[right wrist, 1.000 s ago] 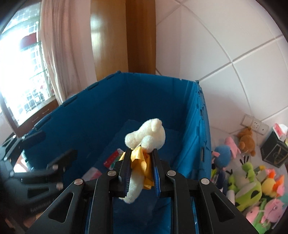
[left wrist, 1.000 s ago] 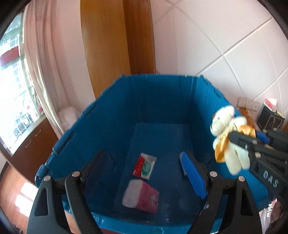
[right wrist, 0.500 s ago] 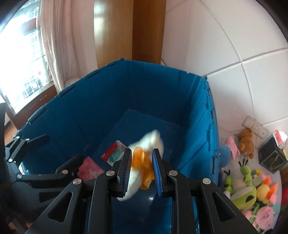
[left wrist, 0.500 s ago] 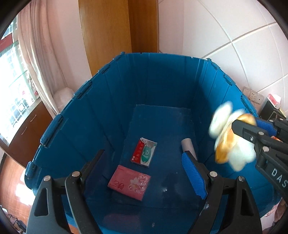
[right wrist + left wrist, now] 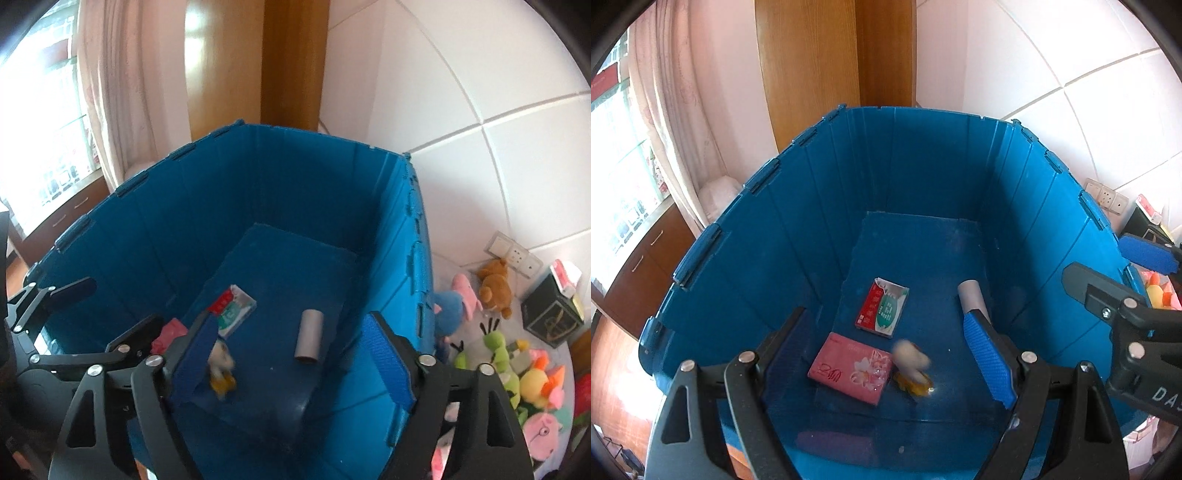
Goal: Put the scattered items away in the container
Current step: 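Open the left gripper to drop the tissue pack while the right drops the teddy bear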
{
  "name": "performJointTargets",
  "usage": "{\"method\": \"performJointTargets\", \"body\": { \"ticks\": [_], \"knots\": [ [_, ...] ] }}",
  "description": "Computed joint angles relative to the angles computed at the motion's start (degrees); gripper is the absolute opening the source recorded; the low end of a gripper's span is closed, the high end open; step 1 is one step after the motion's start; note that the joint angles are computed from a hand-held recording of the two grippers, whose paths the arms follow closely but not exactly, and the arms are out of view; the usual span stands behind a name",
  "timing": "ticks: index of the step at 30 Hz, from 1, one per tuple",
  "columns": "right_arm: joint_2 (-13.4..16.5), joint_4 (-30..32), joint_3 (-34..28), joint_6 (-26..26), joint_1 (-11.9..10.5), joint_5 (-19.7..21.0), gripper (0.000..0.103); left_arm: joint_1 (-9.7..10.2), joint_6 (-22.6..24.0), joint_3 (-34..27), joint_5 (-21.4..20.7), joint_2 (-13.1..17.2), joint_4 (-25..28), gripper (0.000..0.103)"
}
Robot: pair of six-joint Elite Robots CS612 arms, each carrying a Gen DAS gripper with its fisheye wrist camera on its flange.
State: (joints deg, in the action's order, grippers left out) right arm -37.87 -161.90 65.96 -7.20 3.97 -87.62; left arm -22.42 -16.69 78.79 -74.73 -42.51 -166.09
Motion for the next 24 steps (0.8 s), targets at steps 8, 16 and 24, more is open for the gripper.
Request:
{"method": "performJointTargets", "body": {
  "ticks": [8,16,24],
  "knots": [
    [-2.2,-2.8,4.0,1.3,-0.7,0.1,0.083,-0.48,-0.5,2.4,0.4,-1.6,-1.1,0.084],
    [-5.1,-6.6,8.6,2.2,-1.5,0.3,0.084,-1.75,-0.1,5.2,1.2,-3.6,-3.6,0.084],
    [-7.4,-9.3,12.7,3.4,-2.5,0.2,0.085,-3.27,0.3,7.5,1.4,-5.3,-5.4,0.085]
  ]
}}
